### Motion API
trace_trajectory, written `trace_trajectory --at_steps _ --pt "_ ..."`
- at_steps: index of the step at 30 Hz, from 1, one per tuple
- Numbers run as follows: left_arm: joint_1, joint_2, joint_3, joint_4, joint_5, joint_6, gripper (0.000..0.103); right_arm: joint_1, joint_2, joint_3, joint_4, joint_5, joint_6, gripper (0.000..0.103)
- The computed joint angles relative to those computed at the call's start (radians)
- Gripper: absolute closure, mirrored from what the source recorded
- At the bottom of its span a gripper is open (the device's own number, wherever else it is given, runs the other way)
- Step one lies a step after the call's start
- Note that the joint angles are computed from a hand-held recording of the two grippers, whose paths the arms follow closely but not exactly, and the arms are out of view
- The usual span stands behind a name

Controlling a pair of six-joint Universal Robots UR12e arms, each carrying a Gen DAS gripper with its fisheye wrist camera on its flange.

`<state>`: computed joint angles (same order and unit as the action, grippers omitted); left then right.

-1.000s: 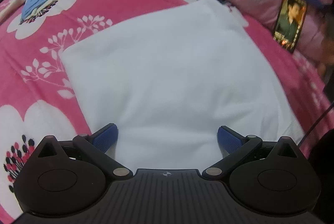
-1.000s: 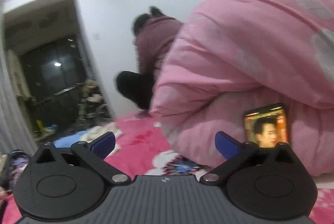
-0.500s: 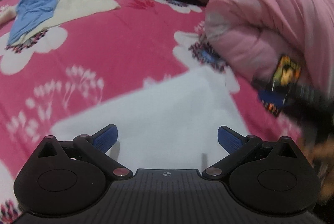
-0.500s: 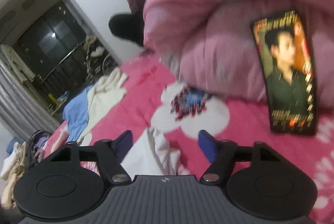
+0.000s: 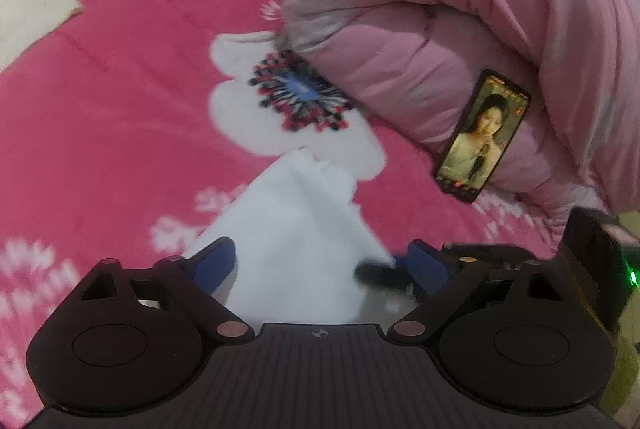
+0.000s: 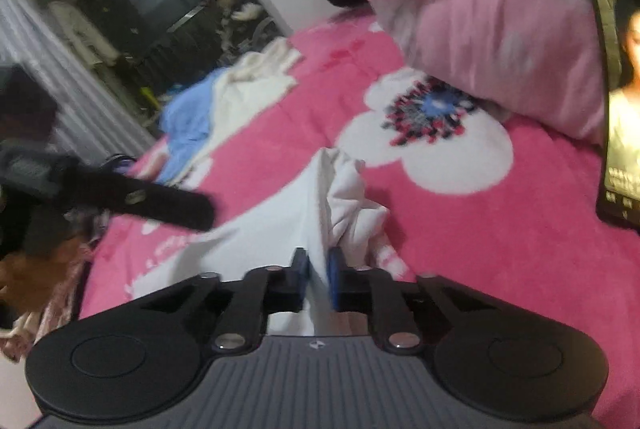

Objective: Fold clothes
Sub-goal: 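Move both tools away from the folded white cloth, then move both tools to the white cloth edge beside the pink comforter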

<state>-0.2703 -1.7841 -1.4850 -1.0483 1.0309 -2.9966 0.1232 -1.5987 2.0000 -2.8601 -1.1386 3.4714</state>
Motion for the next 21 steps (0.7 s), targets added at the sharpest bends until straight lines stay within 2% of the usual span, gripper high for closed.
trace_trajectory --at_steps 4,7,8,11,14,21 --pt "-0.006 -0.031 0.014 -0.016 -0.001 -0.033 0.035 0.010 -0.009 0.003 -0.004 -0.017 -0.099 0.095" --pt "-0.004 -0.038 0.003 0.014 -0.020 -0.043 0.039 0.015 -0.010 0.008 -0.036 -0.001 -0.176 0.095" --pt "-0.006 -0.038 -0.003 0.031 -0.015 -0.042 0.043 0.020 -0.009 0.005 -0.039 -0.004 -0.216 0.095" --pt "-0.004 -0.040 -0.009 0.052 -0.016 -0.055 0.044 0.042 -0.001 -0.001 -0.048 -0.034 -0.312 0.095" --pt "-0.004 -0.038 -0.021 0.076 -0.009 -0.057 0.047 0.055 0.006 -0.006 -0.055 -0.065 -0.343 0.095" --pt "-0.003 -0.026 -0.052 0.133 -0.013 -0.061 0.047 0.053 -0.007 -0.004 -0.040 -0.106 -0.323 0.093"
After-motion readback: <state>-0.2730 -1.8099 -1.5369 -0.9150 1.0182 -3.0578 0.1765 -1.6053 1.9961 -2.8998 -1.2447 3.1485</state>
